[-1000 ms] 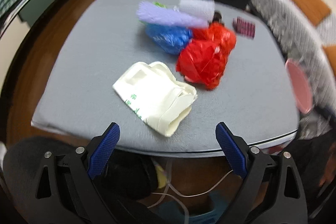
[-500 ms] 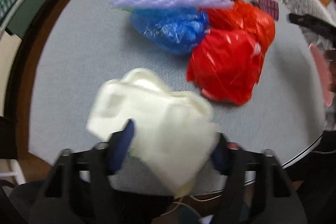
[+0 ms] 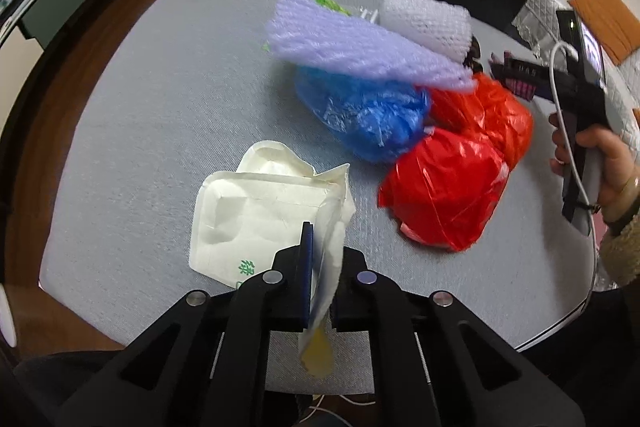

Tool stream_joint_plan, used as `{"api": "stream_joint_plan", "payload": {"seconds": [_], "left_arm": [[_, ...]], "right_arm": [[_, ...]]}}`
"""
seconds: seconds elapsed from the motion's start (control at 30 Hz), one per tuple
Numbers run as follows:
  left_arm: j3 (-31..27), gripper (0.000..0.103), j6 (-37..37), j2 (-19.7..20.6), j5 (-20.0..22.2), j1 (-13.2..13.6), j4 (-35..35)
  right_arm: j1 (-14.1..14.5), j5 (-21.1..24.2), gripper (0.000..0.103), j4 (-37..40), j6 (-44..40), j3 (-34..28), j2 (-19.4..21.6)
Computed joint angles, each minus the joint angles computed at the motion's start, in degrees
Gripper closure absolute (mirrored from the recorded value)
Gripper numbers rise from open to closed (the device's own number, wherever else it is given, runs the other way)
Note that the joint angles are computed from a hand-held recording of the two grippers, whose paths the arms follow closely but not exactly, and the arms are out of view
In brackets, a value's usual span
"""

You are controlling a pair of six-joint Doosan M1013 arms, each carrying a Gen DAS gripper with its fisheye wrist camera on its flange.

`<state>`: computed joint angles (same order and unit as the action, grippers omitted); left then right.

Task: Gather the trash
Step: 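Carry the wipes pack and card packet with both tools over the pink wastebasket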

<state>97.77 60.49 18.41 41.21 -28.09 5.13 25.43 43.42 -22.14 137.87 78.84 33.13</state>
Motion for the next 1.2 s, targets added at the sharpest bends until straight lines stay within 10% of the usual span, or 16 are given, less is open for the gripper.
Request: {"api": "stream_joint_plan", "payload": {"seconds": [0.53, 1.2], "left_arm": [[3.69, 0.097, -3.8, -7.09, -8.66, -1.5, 2.75], [8.41, 0.097, 4.21, -16.49, -12.07, -13.26, 2.29]], "right_arm": [[6.47, 1.33, 0.029, -13.32, 8.47, 15.16, -19.53], [20.68, 4.49, 0.029, -24.59, 25.31, 31.34, -35.88]]}}
